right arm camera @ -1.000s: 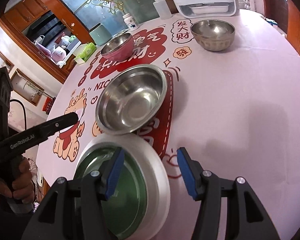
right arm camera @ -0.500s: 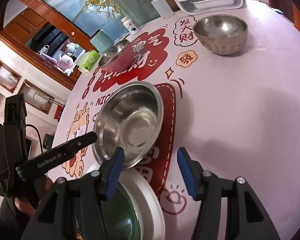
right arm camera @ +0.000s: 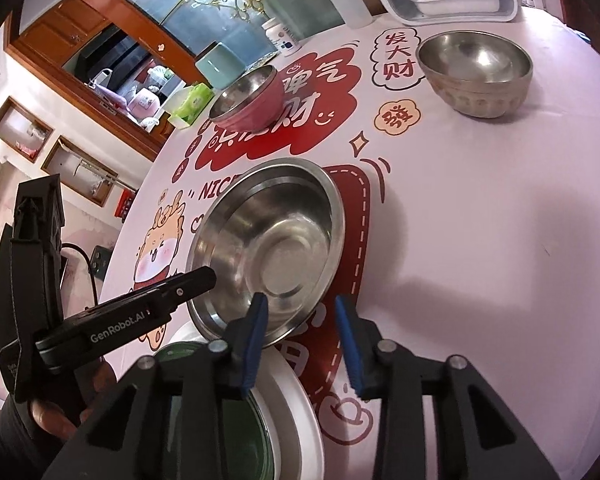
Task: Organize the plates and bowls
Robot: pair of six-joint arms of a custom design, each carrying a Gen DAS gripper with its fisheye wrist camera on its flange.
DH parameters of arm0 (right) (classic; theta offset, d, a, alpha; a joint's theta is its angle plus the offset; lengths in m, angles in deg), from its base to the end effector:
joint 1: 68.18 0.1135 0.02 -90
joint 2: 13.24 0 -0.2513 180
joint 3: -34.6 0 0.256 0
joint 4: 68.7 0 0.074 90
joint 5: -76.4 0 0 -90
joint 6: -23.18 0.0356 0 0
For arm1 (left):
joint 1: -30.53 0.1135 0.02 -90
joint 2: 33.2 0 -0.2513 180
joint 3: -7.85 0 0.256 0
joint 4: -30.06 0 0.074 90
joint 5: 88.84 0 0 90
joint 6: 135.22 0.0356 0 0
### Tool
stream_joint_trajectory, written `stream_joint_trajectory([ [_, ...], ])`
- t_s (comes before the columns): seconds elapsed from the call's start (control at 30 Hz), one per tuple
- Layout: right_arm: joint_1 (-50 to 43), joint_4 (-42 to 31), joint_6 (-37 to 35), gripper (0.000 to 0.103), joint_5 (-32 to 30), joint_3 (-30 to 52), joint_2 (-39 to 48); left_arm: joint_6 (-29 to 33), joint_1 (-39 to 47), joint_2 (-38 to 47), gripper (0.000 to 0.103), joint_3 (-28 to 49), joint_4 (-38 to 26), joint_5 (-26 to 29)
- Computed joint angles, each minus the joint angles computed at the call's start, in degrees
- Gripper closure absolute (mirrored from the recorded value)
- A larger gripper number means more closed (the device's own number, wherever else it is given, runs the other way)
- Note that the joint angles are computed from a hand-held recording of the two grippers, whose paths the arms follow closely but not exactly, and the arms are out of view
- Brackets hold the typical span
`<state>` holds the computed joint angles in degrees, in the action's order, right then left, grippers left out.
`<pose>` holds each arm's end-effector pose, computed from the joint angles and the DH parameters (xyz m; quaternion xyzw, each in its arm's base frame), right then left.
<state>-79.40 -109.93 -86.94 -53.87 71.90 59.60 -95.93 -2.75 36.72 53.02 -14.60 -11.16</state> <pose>0.1784 -0.0119 0.1063 -0.1119 0.9267 0.3000 0.1965 0.1751 -0.1058 0.1405 -0.1672 0.9640 -0.0404 0.2027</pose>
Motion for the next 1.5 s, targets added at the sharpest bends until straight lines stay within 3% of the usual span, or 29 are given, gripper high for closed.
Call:
stream_joint_trajectory([
  [0.23, -0.93, -0.94, -1.73, 0.087, -0.08, 1.63, 2.59, -1.86, -0.46, 0.71, 0.08, 0.21, -0.83, -0.88],
  [0.53, -3.77, -5.46, -7.21, 0.091, -2.23, 3.5, 2.65, -4.32, -1.85, -1.73, 0.082, 0.68, -1.88, -1.94],
  [0.6, -3.87, -7.38, -9.64, 0.101, -3.73, 4.04, 2.86, -4.37, -2.54, -3.35, 0.083, 0.42, -1.01, -1.28],
  [0.77, 1.26, -7.62, -8.71, 0.101, -2.52, 2.41, -2.36, -5.08, -6.19, -0.24, 0.083, 3.25, -0.59, -2.44],
  [1.17, -3.6, -6.87, -7.78, 0.1, -1.91, 2.83, -1.41, -4.78, -3.43, -1.46, 0.083, 1.64, -1.34, -1.47],
  [1.5, -4.16, -2.3, -4.26, 0.1, 1.24, 4.06, 4.49, -3.15, 0.16, 1.17, 0.081, 1.17, 0.28, -0.08],
])
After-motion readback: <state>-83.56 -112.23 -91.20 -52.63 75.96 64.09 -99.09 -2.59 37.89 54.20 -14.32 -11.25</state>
